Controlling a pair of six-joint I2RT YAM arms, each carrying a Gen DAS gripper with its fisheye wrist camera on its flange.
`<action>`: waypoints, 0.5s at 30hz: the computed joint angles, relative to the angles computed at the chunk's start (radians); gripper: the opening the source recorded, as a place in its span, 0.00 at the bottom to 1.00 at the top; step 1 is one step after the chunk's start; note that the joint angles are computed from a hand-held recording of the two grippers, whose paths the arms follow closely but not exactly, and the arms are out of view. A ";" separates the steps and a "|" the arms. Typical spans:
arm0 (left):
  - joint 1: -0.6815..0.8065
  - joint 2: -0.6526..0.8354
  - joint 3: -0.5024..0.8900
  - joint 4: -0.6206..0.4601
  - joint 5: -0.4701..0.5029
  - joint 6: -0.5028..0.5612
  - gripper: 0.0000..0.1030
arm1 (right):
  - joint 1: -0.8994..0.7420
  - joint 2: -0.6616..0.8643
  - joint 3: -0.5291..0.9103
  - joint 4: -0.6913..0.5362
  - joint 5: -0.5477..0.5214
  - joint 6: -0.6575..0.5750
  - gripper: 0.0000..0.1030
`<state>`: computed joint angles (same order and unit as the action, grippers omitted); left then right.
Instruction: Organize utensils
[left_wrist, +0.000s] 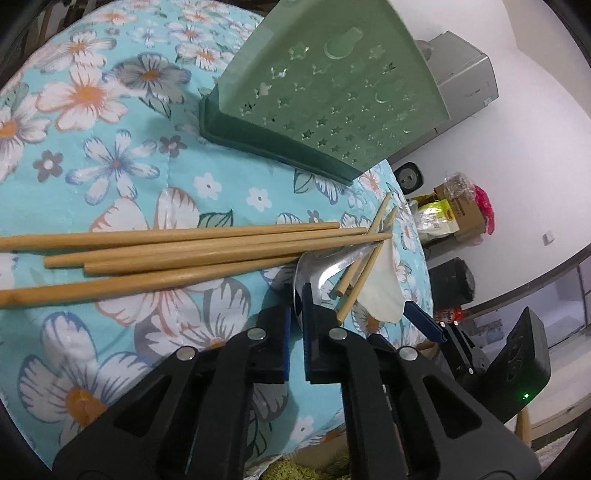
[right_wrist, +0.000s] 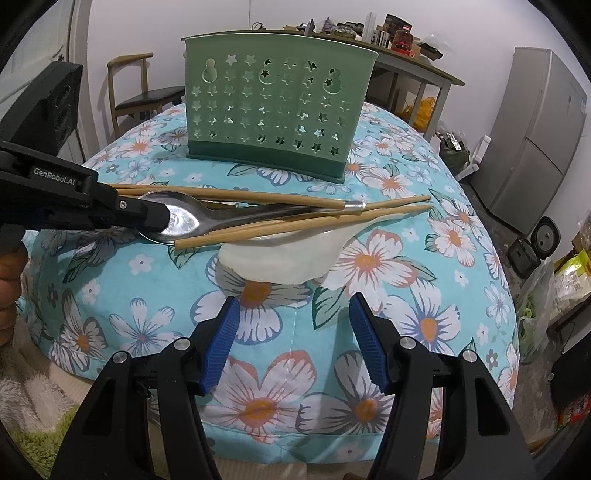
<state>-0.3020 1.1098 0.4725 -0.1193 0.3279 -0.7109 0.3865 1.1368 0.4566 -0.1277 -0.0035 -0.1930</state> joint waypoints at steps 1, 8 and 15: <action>-0.007 -0.014 0.008 -0.023 -0.021 0.004 0.03 | 0.000 0.001 0.000 0.000 0.000 0.000 0.58; -0.091 -0.092 0.053 -0.118 -0.188 0.032 0.02 | -0.004 0.000 0.000 0.000 -0.002 -0.002 0.58; -0.171 -0.177 0.101 -0.206 -0.362 0.096 0.02 | -0.005 -0.006 -0.001 -0.003 -0.001 -0.005 0.58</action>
<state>-0.4731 0.9330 0.5735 -0.3255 -0.0339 -0.6147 0.3812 1.1310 0.4559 -0.1307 -0.0045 -0.1977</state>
